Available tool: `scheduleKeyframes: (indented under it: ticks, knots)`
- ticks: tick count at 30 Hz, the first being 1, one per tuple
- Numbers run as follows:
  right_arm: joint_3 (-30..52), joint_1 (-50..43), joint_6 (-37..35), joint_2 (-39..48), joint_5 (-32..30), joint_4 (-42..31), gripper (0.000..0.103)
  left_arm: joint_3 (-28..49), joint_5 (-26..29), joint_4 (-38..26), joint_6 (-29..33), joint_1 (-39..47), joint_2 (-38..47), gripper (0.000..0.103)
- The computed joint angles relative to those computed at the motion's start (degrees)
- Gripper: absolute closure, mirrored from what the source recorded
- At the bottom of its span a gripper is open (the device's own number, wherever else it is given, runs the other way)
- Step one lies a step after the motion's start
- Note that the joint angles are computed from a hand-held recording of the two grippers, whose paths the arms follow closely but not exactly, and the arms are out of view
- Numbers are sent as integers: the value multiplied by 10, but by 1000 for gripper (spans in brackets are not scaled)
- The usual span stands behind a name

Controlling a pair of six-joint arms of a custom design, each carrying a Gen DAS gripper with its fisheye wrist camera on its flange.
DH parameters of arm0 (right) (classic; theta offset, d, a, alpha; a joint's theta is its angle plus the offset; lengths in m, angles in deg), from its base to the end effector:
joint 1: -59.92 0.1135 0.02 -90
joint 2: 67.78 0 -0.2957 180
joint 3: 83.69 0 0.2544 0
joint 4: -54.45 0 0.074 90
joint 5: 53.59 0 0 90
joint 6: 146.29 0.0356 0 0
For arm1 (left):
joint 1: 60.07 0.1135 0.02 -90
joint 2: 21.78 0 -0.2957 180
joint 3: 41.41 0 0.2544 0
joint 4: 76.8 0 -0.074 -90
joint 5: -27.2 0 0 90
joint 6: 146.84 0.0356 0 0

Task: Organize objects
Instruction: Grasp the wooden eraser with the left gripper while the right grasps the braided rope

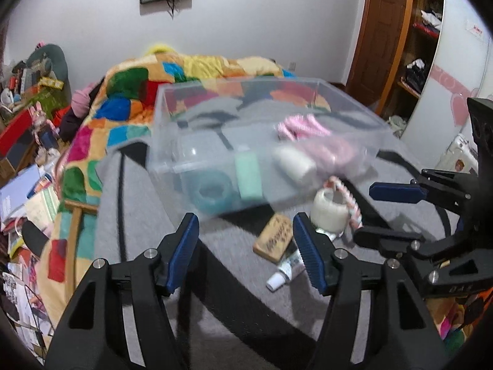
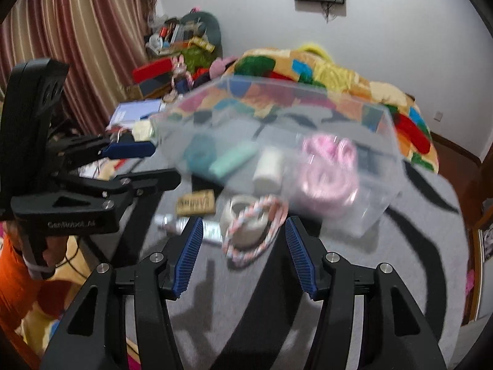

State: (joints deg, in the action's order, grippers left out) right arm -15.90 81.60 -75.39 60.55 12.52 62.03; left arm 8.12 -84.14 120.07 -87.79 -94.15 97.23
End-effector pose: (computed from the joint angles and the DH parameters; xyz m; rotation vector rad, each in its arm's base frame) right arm 0.3596 0.1585 0.0389 -1.0184 2.2404 0.5377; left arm 0.2704 -0.1673 0.0487 -0.0874 2.4031 -0.0552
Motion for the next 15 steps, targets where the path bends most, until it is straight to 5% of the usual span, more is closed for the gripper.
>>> scheduleKeyframes:
  ticks: [8,15]
  knots:
    - [23,0,7,41,-2,-7,89,39,40,-6,-6,11,54,40]
    - [-24,-9,23,24,0,60,96,33,51,18,-4,7,61,60]
